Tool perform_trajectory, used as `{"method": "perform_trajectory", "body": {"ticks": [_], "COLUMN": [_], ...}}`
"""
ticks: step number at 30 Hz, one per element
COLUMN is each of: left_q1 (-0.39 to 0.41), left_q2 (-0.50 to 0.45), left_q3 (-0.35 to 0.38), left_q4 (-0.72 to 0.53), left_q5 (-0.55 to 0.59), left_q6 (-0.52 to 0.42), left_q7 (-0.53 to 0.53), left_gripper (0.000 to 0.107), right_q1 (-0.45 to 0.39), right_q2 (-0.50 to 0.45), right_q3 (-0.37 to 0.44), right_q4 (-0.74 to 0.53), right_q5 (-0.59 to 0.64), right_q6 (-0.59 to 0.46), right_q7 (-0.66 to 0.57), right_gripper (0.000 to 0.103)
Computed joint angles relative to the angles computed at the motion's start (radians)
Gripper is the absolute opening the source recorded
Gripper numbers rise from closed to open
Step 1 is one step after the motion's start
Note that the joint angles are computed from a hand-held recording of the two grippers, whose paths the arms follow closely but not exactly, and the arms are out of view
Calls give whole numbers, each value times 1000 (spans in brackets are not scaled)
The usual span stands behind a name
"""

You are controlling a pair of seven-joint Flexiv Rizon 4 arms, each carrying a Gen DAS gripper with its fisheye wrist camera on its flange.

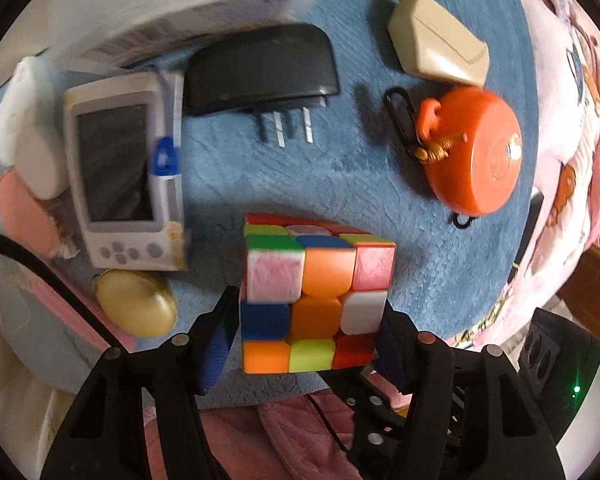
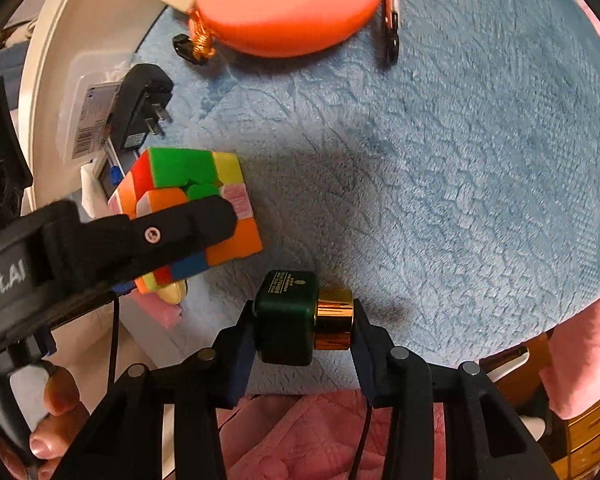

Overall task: Organize rigid objects
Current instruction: 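Carry the cube and cylinder into the white tray and open both tools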

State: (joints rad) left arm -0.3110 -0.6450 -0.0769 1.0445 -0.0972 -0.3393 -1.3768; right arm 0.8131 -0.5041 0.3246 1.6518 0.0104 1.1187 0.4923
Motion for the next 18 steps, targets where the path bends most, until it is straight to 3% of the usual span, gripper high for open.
{"method": "perform_trajectory", "body": {"ticks": [9, 18], "left_q1": [46, 113], "left_q2": [8, 88], "left_q3": [18, 28], "left_q4": [-70, -56], "left_q5": [-19, -47], "left_q6": [2, 64], "left_q7": [-78, -97], "left_gripper": [61, 61], "right_q1": [-47, -44], "right_q2": [38, 34], "right_q3": [15, -28], "right_q4": [-63, -200], "right_q5": [-9, -85], "right_q6": [-114, -263], "right_q7": [-151, -338], "right_gripper": [43, 43]}}
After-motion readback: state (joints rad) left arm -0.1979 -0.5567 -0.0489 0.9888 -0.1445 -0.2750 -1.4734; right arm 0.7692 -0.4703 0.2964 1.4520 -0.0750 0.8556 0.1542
